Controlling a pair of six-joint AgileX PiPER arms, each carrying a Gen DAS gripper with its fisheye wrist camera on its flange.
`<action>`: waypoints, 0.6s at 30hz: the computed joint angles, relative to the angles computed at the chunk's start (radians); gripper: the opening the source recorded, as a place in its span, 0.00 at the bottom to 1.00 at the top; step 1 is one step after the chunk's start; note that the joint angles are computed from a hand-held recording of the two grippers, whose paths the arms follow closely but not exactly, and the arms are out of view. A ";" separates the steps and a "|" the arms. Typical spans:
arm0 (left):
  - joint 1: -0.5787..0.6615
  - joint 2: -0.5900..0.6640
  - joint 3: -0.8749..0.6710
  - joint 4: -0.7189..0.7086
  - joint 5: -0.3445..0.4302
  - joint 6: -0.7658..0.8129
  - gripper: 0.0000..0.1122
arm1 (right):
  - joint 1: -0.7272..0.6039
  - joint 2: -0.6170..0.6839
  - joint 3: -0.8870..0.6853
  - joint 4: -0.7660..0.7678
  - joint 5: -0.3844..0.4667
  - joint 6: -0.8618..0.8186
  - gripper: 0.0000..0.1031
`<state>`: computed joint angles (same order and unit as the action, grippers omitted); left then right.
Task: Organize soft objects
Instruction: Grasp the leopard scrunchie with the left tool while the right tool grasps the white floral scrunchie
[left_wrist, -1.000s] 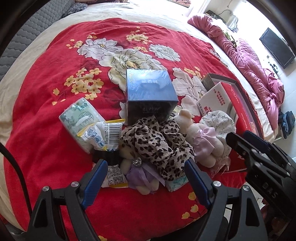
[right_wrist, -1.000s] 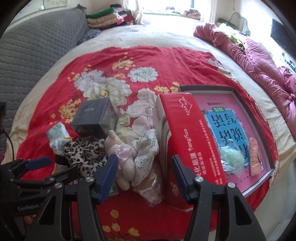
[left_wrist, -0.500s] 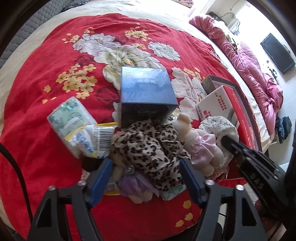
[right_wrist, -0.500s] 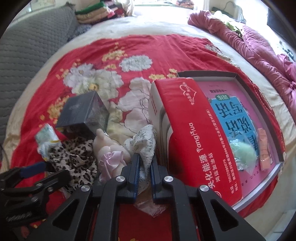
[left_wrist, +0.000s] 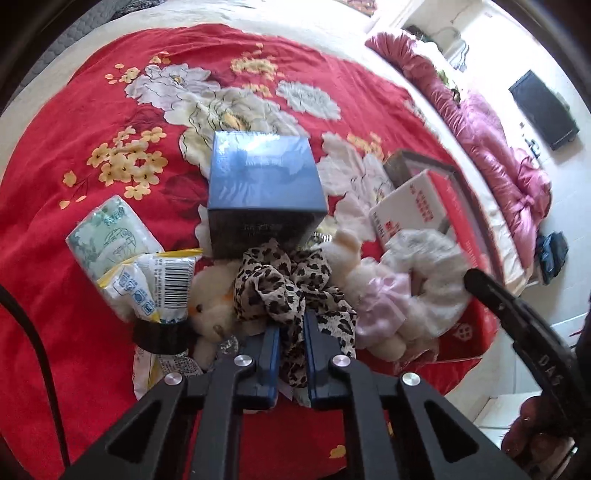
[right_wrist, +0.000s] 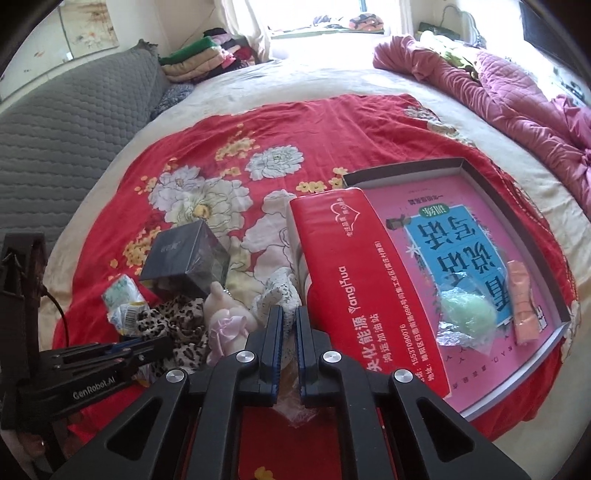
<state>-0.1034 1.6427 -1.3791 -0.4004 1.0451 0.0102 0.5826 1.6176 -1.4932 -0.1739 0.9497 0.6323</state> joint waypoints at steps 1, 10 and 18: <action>0.008 -0.006 0.003 -0.014 0.000 0.010 0.10 | 0.001 -0.003 0.000 0.004 -0.003 -0.003 0.04; 0.017 -0.023 -0.020 -0.049 0.027 0.051 0.10 | 0.029 0.019 -0.033 -0.006 0.043 -0.035 0.15; 0.010 -0.021 -0.020 -0.062 0.026 0.075 0.10 | 0.028 0.069 -0.060 -0.009 0.076 -0.001 0.31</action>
<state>-0.0933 1.6220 -1.3991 -0.4621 1.0713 0.0854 0.6111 1.6863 -1.5537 -0.1826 1.0262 0.6308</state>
